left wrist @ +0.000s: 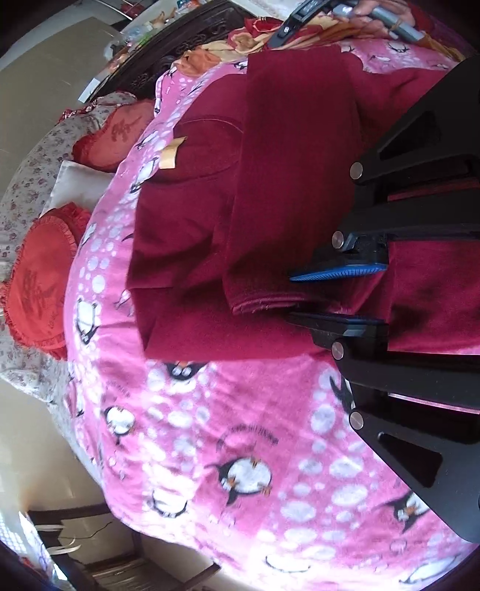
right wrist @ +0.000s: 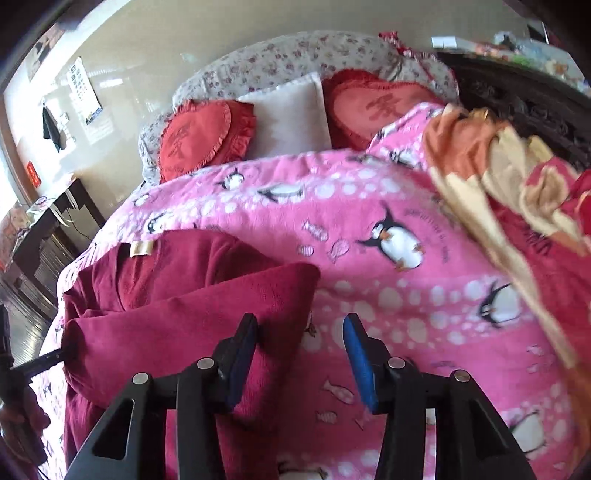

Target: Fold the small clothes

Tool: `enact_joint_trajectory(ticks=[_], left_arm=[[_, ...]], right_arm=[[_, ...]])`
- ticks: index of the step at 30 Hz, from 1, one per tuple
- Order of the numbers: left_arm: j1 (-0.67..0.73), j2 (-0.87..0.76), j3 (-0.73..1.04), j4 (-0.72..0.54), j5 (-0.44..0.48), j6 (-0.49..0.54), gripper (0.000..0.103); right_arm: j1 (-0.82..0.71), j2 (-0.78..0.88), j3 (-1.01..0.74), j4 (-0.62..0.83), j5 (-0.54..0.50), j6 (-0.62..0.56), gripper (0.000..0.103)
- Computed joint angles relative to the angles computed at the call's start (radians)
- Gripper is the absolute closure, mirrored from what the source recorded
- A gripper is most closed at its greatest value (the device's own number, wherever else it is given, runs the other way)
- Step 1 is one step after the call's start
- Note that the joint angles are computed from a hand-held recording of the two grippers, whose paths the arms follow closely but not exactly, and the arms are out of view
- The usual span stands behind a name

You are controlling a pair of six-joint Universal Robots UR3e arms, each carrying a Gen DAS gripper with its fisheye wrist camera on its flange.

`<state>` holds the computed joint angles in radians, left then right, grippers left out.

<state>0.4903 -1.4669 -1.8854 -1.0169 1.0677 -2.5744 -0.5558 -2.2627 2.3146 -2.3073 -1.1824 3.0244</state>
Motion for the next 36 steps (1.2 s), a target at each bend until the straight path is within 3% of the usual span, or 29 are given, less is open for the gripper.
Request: enact_joint_trajectory(ticks=[4,7,10,14,15,17,22,25,29,31,36], left_arm=[[0.036,0.059,-0.026,0.016,-0.02,0.005,0.075],[0.023,0.059,-0.046,0.05,-0.011,-0.011,0.074],[-0.025,0.025,-0.07,0.123,0.038,-0.045,0.075],[-0.099,-0.051,-0.096,0.254,0.133,-0.085,0.074],[-0.111,-0.062,-0.1,0.281,0.148,-0.094,0.074],[-0.13,-0.065,-0.101,0.307,0.17,-0.101,0.074],[-0.14,-0.07,-0.094,0.313,0.185,-0.112,0.074],[-0.143,-0.066,-0.093,0.309,0.189,-0.122,0.074],[-0.133,-0.014,-0.109,0.272,0.192,-0.122,0.074],[-0.12,0.025,-0.121,0.23,0.187,-0.109,0.074],[-0.083,0.142,-0.18,0.174,0.177,-0.038,0.074]], right_arm=[[-0.026,-0.145,-0.049,0.195,0.094,-0.115,0.058],[0.051,-0.167,-0.033,0.176,0.095,-0.102,0.065],[0.22,-0.035,-0.012,0.032,-0.031,-0.018,0.068],[0.42,0.158,0.032,-0.168,-0.345,0.057,0.078],[0.41,0.168,0.06,-0.194,-0.354,0.057,0.078],[0.341,0.104,0.105,-0.19,-0.283,0.052,0.078],[0.255,-0.067,0.061,0.017,-0.191,0.029,0.078],[0.272,-0.123,0.03,0.073,-0.165,0.031,0.078],[0.424,0.038,0.018,-0.061,-0.284,0.104,0.077],[0.421,0.13,0.021,-0.059,-0.289,0.119,0.077],[0.423,0.086,0.013,-0.025,-0.283,0.156,0.076]])
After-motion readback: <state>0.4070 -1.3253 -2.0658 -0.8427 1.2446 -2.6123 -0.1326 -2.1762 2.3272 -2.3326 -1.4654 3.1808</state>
